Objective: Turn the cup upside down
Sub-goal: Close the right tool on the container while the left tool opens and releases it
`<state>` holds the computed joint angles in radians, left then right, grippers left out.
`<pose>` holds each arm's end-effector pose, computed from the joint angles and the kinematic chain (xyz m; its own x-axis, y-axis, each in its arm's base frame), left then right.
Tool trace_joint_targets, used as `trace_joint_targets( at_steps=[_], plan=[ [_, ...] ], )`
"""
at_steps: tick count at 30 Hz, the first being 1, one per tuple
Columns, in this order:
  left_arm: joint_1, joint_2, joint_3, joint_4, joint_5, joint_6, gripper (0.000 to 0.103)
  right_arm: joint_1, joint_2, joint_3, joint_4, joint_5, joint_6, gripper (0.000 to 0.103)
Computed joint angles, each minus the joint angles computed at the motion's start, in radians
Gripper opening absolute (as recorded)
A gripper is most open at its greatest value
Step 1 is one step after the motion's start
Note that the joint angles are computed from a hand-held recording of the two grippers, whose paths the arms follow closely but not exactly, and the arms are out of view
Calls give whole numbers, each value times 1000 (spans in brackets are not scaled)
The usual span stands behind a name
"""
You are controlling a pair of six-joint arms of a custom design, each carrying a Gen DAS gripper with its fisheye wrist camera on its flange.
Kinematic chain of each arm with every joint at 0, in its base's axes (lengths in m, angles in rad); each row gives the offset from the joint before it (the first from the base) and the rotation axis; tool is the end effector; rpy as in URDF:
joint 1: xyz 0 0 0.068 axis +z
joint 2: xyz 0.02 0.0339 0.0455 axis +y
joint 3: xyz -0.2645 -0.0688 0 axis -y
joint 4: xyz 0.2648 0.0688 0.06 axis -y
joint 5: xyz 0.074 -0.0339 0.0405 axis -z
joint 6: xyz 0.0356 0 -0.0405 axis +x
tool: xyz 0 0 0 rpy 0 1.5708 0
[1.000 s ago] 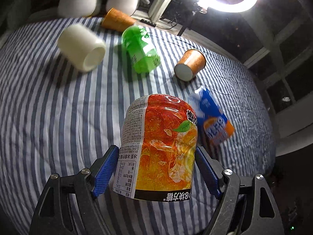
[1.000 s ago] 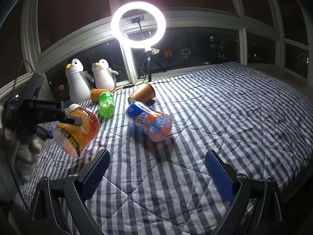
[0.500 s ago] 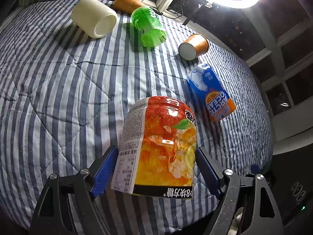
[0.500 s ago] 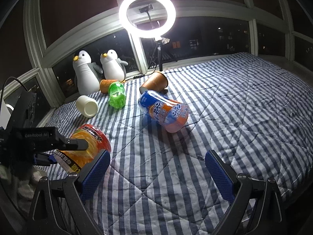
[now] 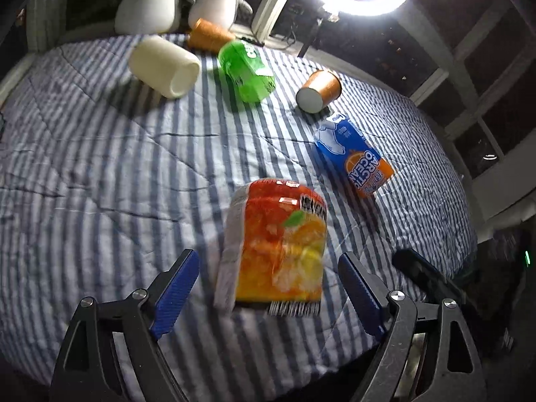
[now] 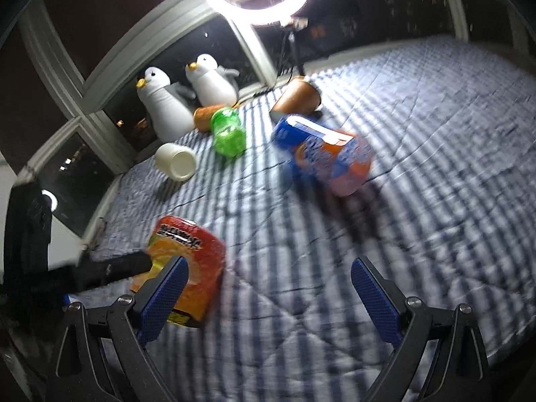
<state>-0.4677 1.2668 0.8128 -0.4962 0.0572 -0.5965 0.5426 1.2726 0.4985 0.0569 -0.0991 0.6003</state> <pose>0.2390 -0.1230 0.2145 -0.8703 -0.1888 -0.4550 -0.0110 0.9309 -0.3651 0.2175 0.1352 0.1522 -0.7908 0.1796 -0.5851 -0.1587 0.8631 0.4794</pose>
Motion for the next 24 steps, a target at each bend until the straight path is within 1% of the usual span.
trace_joint_targets(
  at_steps=[3,8,12,14,17,21,24],
  plan=[
    [-13,-118,-60,-49,-42,9,87,-34,99,75,-12,-140,41,96],
    [-37,-276,-147,-129,-89,5,87,-57,286,211,-44,-287,86,96],
    [-51,-395,-213,-184,-118,-14,87,-93,425,279,-11,-450,165,96],
    [-49,-449,-241,-212,-120,-24,87,-102,474,307,7,-495,197,96],
    [-23,-508,-273,-239,-110,-27,87,-101,510,340,14,-511,215,96],
    [42,-564,-303,-259,-74,-16,87,-84,548,415,-41,-517,190,96],
    [70,-593,-311,-274,-66,-4,87,-77,584,474,-86,-526,170,96]
  ],
)
